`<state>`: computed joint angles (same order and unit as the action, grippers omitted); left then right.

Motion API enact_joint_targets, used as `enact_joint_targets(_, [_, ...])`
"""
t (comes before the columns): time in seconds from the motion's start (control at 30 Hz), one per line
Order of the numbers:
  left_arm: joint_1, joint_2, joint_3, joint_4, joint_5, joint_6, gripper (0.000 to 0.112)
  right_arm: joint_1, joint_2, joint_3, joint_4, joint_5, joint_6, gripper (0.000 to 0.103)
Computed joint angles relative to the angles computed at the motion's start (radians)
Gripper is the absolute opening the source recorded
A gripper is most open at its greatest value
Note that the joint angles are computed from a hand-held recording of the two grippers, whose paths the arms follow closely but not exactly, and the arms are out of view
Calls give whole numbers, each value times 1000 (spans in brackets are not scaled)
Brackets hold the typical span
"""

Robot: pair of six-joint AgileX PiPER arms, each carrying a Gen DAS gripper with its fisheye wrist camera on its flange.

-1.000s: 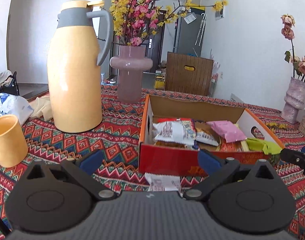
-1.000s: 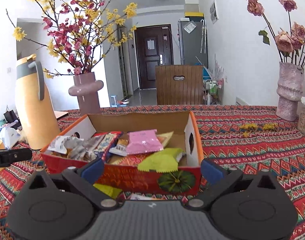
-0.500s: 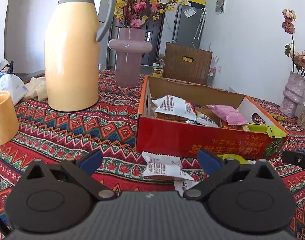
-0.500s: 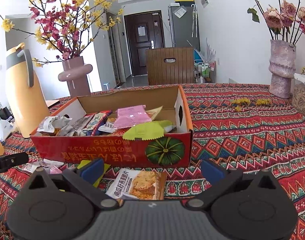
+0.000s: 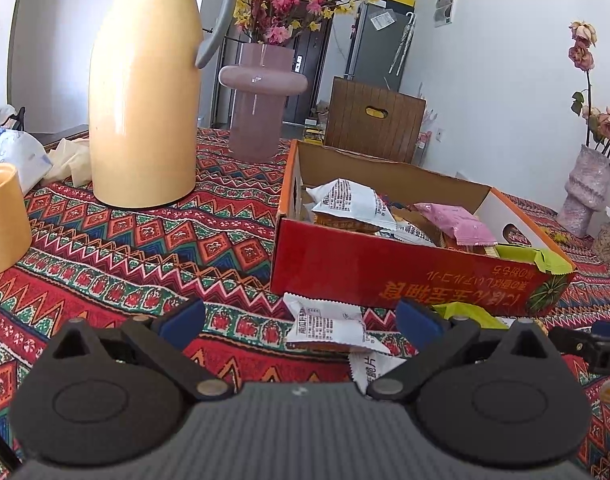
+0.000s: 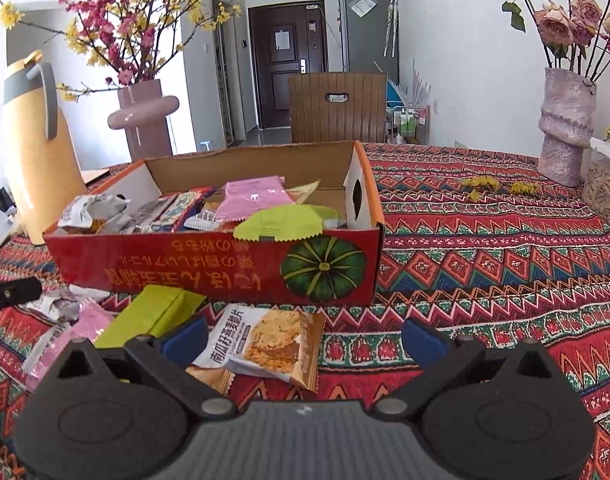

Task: Organize snacks
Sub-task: 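Move both tools back to the snack pile, then grasp the pumpkin-seed biscuit packet with the right tool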

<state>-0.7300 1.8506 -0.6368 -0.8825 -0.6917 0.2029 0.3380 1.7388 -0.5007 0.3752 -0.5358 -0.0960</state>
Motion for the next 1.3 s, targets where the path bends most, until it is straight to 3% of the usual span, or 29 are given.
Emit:
enact_joint_targets(0.63, [20,-13,25,62,5,-83,103,29,32,-73,149,63,-158,103])
enact_joint_targets(1.0, [33,-13,22,70,21,-93,103,-9,129,-262,141,268,-179,103])
enact_joint_targets(1.17, [38,-13,20,77,32,-96,103,-33,152,-281,16,299,-57,103])
enact_joint_targets(1.3, [42,-13,17,77,39,-97,103,-30,160,-287,54,299,-109,103])
